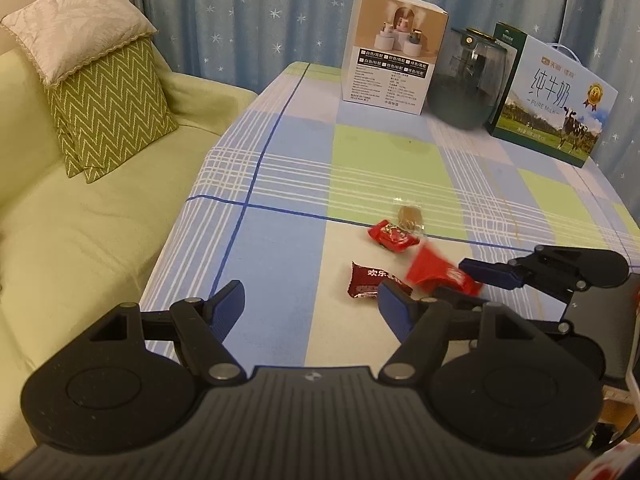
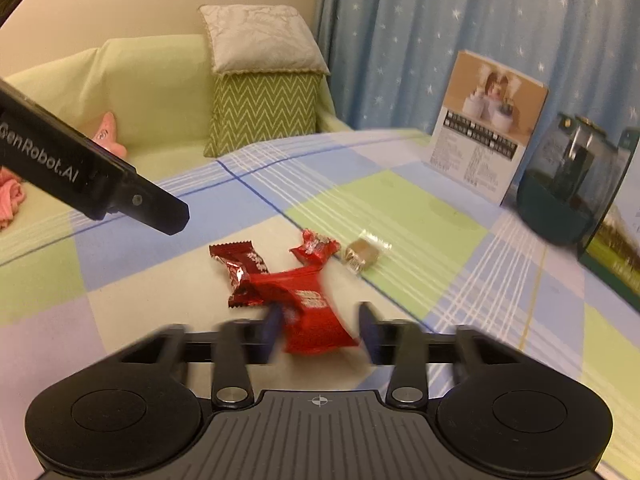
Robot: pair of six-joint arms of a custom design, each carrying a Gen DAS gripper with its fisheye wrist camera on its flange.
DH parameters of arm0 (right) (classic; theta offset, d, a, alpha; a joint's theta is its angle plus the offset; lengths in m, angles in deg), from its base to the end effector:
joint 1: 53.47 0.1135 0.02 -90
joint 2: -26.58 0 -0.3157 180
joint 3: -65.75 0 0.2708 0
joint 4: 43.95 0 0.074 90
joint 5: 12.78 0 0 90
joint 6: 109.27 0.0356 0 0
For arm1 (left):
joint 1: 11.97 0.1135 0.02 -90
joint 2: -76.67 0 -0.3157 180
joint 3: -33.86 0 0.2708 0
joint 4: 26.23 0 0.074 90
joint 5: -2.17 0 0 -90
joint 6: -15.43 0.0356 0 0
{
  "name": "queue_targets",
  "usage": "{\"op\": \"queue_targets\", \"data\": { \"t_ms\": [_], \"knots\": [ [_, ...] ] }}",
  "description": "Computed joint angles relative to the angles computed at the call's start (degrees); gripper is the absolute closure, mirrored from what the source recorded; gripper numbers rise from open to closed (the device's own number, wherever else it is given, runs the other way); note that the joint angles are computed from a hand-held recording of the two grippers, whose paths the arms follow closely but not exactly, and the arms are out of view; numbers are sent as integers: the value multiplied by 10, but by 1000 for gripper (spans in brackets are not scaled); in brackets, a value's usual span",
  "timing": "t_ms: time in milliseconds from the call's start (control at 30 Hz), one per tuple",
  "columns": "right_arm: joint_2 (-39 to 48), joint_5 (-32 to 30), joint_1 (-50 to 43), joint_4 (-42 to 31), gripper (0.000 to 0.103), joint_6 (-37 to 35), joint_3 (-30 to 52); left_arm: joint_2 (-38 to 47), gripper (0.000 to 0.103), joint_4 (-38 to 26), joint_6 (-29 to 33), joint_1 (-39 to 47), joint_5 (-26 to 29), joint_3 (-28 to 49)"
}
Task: Organize snacks
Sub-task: 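Grasp a dark red candy with the left tool while the right tool grasps a red candy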
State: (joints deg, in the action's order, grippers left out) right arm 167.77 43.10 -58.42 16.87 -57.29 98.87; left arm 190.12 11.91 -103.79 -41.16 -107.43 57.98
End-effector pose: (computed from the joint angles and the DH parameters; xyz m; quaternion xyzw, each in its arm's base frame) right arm 0.2530 -0.0019 -0.0221 -0.3559 0.8230 0.1266 0.4243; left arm 0.1946 -0.0950 0.0485 -0.0568 0.9294 -0.0196 0.3641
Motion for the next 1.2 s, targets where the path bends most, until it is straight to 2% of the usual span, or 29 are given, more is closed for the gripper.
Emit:
{"op": "queue_targets", "data": {
  "t_ms": [200,267,467,633,667,800,867,1067,1200],
  "knots": [
    [-37,39,-19,-32,79,56,-10,13,32,9,-3,4,10,3],
    [-58,42,-33,-63,79,74,-7,22,32,21,-5,5,20,5],
    [-71,10,-65,-136,78,105,23,50,33,29,-1,0,38,20],
    [-61,1,-68,-126,78,102,22,83,34,61,2,0,54,31],
    [-65,4,-67,-132,78,105,23,91,35,69,4,2,63,35],
    [-78,11,-72,-145,78,114,21,127,52,87,14,0,80,58],
    [-81,9,-77,-150,78,116,20,143,56,95,18,-2,83,68],
    [-84,9,-84,-148,78,122,16,174,60,142,9,5,101,79],
    [-88,10,-87,-140,78,132,13,184,61,141,14,-8,83,97]
  ]
}}
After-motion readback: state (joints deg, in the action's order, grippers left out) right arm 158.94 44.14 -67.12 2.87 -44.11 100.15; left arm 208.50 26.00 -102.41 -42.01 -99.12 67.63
